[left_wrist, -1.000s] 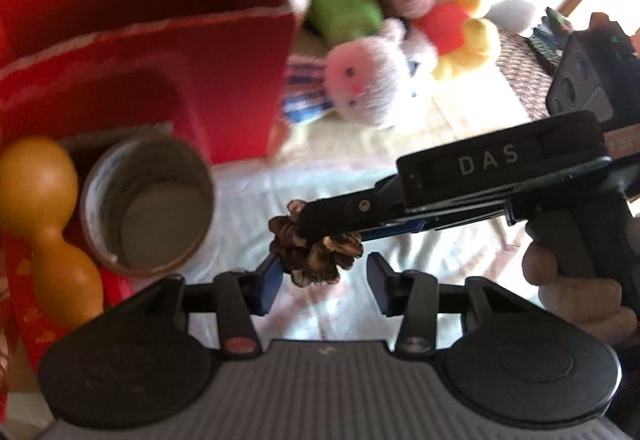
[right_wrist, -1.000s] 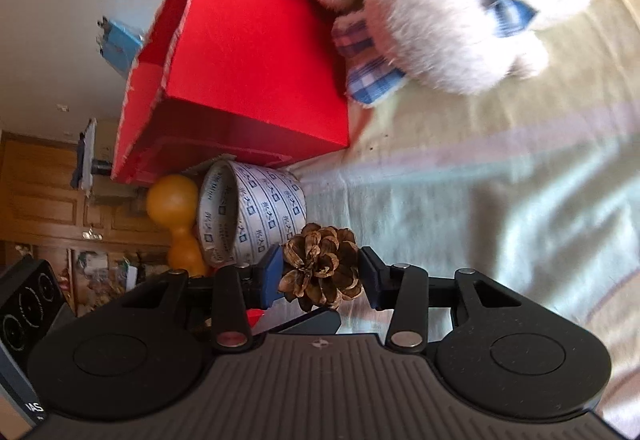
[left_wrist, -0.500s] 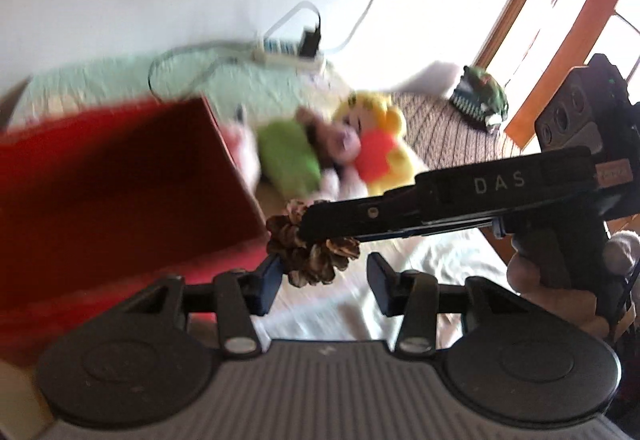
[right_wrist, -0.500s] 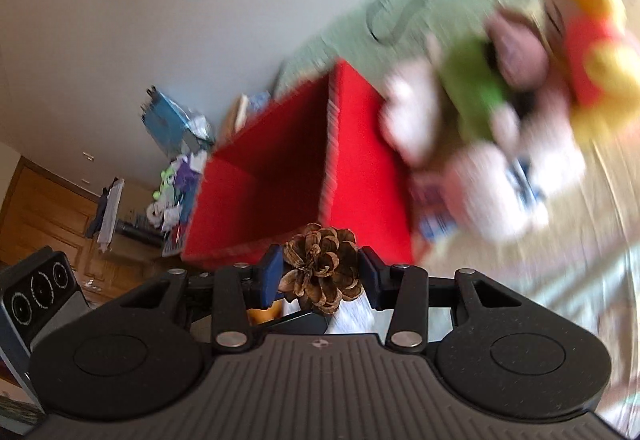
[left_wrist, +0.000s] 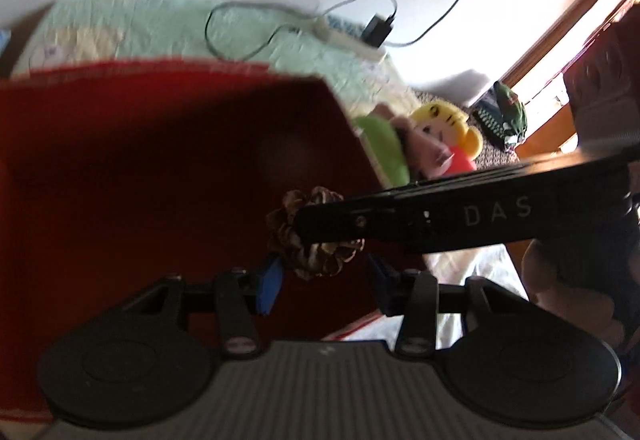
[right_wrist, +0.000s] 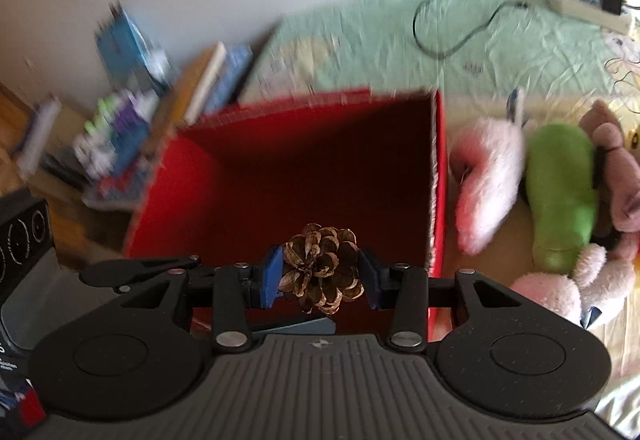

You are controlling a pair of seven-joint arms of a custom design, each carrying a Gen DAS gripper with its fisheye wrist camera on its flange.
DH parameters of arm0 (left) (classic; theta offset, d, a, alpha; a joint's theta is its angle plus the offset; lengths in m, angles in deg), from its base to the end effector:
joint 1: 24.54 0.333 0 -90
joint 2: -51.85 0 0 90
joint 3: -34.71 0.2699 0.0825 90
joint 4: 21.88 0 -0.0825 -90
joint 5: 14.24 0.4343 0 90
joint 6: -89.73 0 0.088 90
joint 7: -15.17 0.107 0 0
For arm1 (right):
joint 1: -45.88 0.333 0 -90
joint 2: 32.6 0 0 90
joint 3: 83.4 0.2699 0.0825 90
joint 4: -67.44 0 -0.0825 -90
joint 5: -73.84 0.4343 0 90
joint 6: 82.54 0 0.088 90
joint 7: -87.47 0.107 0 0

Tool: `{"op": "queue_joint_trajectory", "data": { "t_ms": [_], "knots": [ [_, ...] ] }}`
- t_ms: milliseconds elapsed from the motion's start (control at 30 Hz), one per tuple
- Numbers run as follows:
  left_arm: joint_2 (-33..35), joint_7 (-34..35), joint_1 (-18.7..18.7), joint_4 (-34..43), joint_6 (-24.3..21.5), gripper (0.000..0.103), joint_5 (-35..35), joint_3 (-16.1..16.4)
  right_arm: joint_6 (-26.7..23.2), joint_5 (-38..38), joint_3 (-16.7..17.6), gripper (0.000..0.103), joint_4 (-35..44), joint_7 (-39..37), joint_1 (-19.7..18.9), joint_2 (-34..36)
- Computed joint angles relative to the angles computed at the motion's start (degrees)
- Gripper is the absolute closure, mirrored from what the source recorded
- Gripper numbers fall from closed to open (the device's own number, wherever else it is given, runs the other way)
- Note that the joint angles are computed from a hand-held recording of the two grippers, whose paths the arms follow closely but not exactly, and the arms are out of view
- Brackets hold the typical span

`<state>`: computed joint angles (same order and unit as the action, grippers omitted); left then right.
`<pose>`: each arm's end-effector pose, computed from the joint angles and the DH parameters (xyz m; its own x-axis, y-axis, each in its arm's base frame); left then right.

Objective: Organize objects
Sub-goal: 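Carry the pinecone into the red box and open the right gripper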

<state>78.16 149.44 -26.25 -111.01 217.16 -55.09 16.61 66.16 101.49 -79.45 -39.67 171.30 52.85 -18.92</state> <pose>0.6913 -0.2425 0.3640 -0.6585 -0.5863 0.4718 -0.7462 0.4267 -0.5110 0.6756 0.1191 0.3692 0.0283 -0.9286 -0.3701 -0.8964 0.1403 -0.4204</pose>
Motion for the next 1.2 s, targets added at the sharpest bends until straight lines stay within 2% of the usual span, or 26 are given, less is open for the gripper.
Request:
{"op": "queue_joint_trajectory", "data": {
  "t_ms": [133,267,400,533,767,967,1067,1200],
  "knots": [
    [3.59,-2.52,-0.7,3.76,-3.51,0.056,3.77,0.82,-9.94,-10.2,-1.55,0.059,7.54,5.95,2.2,4.7],
    [5.8,-2.24,0.26,6.07,-5.48,0.053,4.2,0.24,-20.47,-18.85,-2.18,0.059,15.99,7.9,3.94,9.47],
    [6.32,-0.9,0.6,6.66,-6.19,0.044,5.01,-0.03,-29.0,-24.12,-2.57,0.059,24.42,8.75,5.26,14.65],
    [7.06,-0.91,1.26,7.8,-7.81,0.04,4.91,-0.04,-32.96,-25.82,-2.45,0.059,28.09,7.82,5.63,16.96],
    [9.53,-2.4,2.39,11.33,-10.48,0.031,5.12,0.14,-33.86,-26.53,-2.23,0.056,27.78,6.48,5.94,16.98],
    [7.35,-1.21,2.78,8.67,-8.13,0.03,4.87,0.21,-33.1,-24.54,-1.92,0.054,26.27,6.25,5.37,16.24],
    [6.78,-1.62,2.35,7.79,-6.35,0.03,5.35,0.55,-29.58,-23.05,-1.81,0.055,24.18,7.24,4.91,15.44],
    [5.64,-2.43,2.5,6.18,-4.37,0.03,5.22,0.77,-21.27,-20.89,-1.35,0.056,20.25,8.57,4.6,14.24]
  ]
}}
